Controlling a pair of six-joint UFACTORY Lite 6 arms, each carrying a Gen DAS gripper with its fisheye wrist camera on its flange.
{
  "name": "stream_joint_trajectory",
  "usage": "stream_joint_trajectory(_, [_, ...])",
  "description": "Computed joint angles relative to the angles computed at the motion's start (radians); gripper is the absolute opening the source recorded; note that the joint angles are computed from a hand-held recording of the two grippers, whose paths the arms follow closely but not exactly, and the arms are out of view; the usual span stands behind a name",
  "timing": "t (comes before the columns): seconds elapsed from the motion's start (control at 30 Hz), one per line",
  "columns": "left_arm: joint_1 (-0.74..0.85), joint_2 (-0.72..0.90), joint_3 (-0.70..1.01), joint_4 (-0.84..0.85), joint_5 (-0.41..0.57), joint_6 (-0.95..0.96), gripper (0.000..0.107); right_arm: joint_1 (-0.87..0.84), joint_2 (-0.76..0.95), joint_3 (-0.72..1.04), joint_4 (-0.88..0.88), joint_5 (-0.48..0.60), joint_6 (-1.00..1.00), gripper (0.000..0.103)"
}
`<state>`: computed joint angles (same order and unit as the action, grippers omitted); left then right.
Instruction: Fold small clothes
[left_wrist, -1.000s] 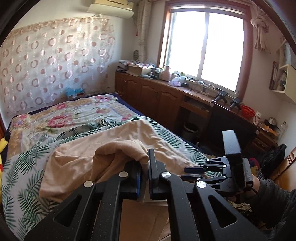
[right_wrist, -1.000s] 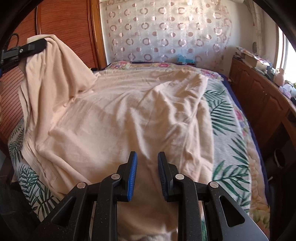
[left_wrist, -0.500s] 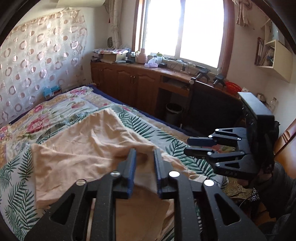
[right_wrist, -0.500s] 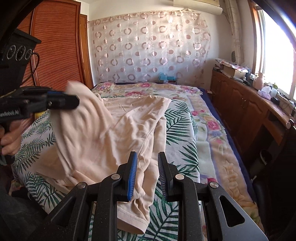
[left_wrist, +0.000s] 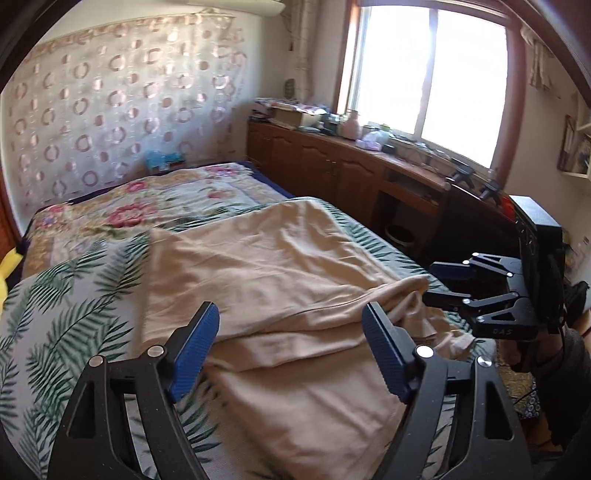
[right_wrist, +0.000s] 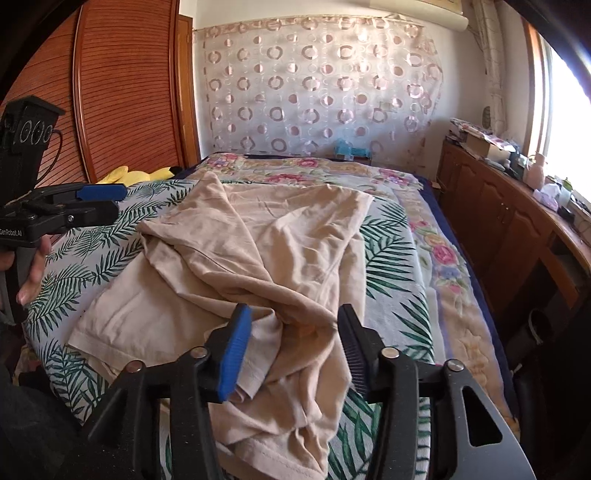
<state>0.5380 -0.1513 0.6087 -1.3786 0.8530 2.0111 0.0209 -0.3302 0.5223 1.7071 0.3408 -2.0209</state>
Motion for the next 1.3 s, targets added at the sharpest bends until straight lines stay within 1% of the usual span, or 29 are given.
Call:
stream_joint_trajectory(0.07, [0.04,0.027,0.003,-0.018,-0.011,0.031,0.08,0.035,0.062,0.046,0.034,-0.032,-0.05,0.059])
stream_joint_trajectory(0.17, [0.074,0.074,0.014,-0.048,-0.026,0.065,0.08,0.075,0.115,0.097,0.002,-0.078,-0.022,0.059])
stream_joint_trajectory(0.27, [0.093,0.101,0.009,-0.087,-0.052,0.108,0.08,0.079,0.149,0.135,-0.129,-0.068,0.095,0.059])
stream_joint_trajectory(0.33, [0.121,0.127,0.015,-0.089,-0.042,0.128,0.08,0.075,0.168,0.162,-0.22,-0.075,0.179,0.059])
stream_joint_trajectory(0.4, [0.136,0.154,0.024,-0.094,-0.041,0.14,0.08,0.084,0.201,0.194,-0.35,-0.122,0.308,0.059])
stream_joint_trajectory(0.43, [0.143,0.165,0.03,-0.094,-0.039,0.144,0.08,0.078,0.214,0.208,-0.402,-0.127,0.36,0.059])
stream_joint_trajectory(0.5, [0.153,0.18,0.026,-0.103,-0.036,0.164,0.08,0.044,0.242,0.249,-0.481,-0.068,0.431,0.059])
stream_joint_trajectory(0.53, [0.159,0.184,0.021,-0.11,-0.036,0.178,0.08,0.038,0.247,0.261,-0.508,-0.056,0.458,0.059])
stream_joint_trajectory(0.63, [0.165,0.202,0.013,-0.124,-0.036,0.205,0.08,0.043,0.24,0.267,-0.527,-0.061,0.476,0.059])
stream_joint_trajectory(0.73, [0.163,0.206,0.003,-0.135,-0.041,0.219,0.08,0.066,0.228,0.252,-0.507,-0.078,0.454,0.059])
stream_joint_trajectory(0.77, [0.164,0.206,0.0,-0.137,-0.041,0.224,0.08,0.069,0.227,0.248,-0.502,-0.086,0.448,0.057])
stream_joint_trajectory(0.83, [0.165,0.206,-0.001,-0.138,-0.04,0.227,0.08,0.055,0.214,0.208,-0.429,-0.071,0.363,0.051])
stream_joint_trajectory(0.9, [0.162,0.207,-0.006,-0.149,-0.043,0.241,0.08,0.067,0.229,0.213,-0.408,-0.067,0.345,0.036])
stream_joint_trajectory(0.93, [0.161,0.208,-0.009,-0.155,-0.044,0.247,0.08,0.066,0.228,0.211,-0.409,-0.057,0.337,0.032])
stream_joint_trajectory(0.97, [0.163,0.21,-0.011,-0.158,-0.044,0.253,0.08,0.068,0.231,0.209,-0.392,-0.059,0.315,0.026])
stream_joint_trajectory(1.0, [0.162,0.21,-0.013,-0.16,-0.045,0.254,0.08,0.07,0.226,0.208,-0.418,-0.056,0.336,0.015])
stream_joint_trajectory(1.1, [0.166,0.211,-0.015,-0.158,-0.041,0.254,0.08,0.07,0.18,0.187,-0.455,-0.04,0.368,0.011])
stream_joint_trajectory(1.3, [0.168,0.193,-0.027,-0.163,-0.041,0.258,0.08,0.01,0.005,0.126,-0.43,0.09,0.385,0.01])
